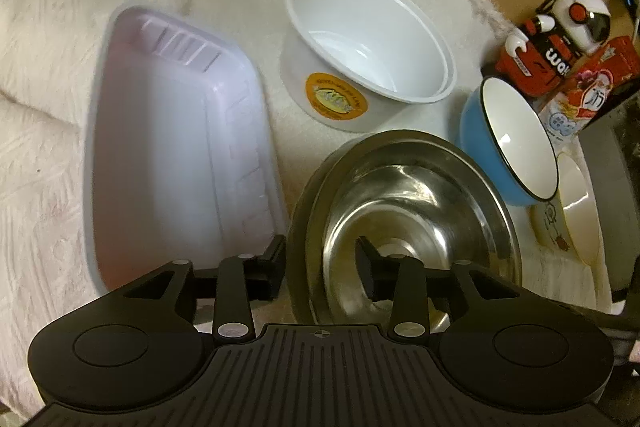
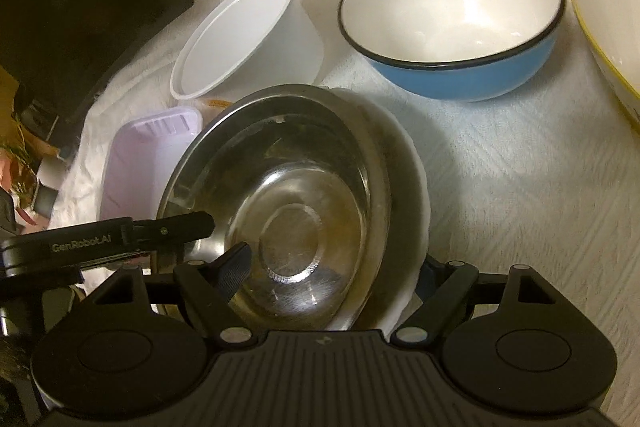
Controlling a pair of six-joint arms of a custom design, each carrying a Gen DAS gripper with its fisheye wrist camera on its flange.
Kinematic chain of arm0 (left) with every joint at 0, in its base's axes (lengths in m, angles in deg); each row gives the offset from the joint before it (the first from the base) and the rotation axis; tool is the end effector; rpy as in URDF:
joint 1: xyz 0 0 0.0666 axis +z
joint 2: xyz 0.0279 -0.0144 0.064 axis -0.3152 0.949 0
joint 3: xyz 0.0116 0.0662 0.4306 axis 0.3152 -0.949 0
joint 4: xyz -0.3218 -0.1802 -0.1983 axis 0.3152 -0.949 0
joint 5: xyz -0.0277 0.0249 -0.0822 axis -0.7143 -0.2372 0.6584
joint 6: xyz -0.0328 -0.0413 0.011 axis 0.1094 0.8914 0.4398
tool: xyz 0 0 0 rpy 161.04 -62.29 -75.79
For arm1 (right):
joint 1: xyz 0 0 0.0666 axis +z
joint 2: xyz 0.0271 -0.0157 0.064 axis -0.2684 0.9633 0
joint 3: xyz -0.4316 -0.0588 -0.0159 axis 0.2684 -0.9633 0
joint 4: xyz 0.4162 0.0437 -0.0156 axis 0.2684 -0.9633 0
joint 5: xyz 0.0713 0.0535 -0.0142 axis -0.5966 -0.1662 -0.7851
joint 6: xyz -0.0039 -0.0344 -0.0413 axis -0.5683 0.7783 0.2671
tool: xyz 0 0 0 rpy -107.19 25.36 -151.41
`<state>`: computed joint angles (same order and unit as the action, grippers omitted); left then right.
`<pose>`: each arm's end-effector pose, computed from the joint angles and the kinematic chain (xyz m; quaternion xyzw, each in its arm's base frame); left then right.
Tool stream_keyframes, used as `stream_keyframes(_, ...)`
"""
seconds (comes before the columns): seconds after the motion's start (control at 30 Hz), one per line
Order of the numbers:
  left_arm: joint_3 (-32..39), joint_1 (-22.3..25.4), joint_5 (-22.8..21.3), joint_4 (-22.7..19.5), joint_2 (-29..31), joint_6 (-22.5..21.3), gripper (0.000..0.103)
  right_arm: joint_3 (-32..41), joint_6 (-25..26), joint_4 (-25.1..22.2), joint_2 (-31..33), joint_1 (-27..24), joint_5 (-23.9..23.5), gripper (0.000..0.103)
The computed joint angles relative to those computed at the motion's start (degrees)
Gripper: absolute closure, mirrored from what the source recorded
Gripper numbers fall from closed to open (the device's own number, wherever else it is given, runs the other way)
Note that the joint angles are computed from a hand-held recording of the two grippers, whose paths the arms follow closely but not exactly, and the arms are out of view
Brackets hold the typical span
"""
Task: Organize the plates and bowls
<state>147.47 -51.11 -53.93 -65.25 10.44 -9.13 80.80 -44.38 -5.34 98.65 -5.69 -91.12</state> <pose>0.4935 -0.3181 0.3521 -0.0889 0.9605 -0.1648 0.2061 0.4992 0.1028 0.3253 -0.0047 0.9447 0.2718 0.1833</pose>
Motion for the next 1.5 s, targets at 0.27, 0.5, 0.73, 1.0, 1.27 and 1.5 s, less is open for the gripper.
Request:
stream_keyframes(0.27, 3.86, -0.91, 1.41, -0.21, 3.16, -2.94, 0.055, -1.25, 1.83, 0.29, -2.64, -1.45, 2.10, 0.020)
stream_keyframes(0.5, 1.79, -0.91, 1.61, 1.41, 1.43, -3.15, 0.059, -2.81, 0.45, 1.17, -2.66, -1.40, 2.87, 0.020)
stream_keyframes(0.73, -3.86, -2.89, -6.56, 12.10, -6.41, -7.62, 0.059, -7.64, -0.71, 6.61, -10.93, -2.08, 11.68, 0.020)
stream_keyframes(1.0, 6.44, -6.91, 6.94, 14.23, 2.02, -3.37, 0.059, -7.09, 4.66, 4.73, -17.09, -8.80, 22.16, 0.018)
stream_keyframes(1.27, 26.42, -11.10, 5.07, 3.43, 17.68, 3.03, 0.059, 1.32, 15.11, 2.64, -5.99, -19.02, 17.33, 0.039)
stream_keyframes(1.5, 40.50, -12.81, -0.43, -6.42, 27.36, 5.23, 0.061, 5.92, 19.93, 5.33, 2.78, -21.30, 11.82, 0.038)
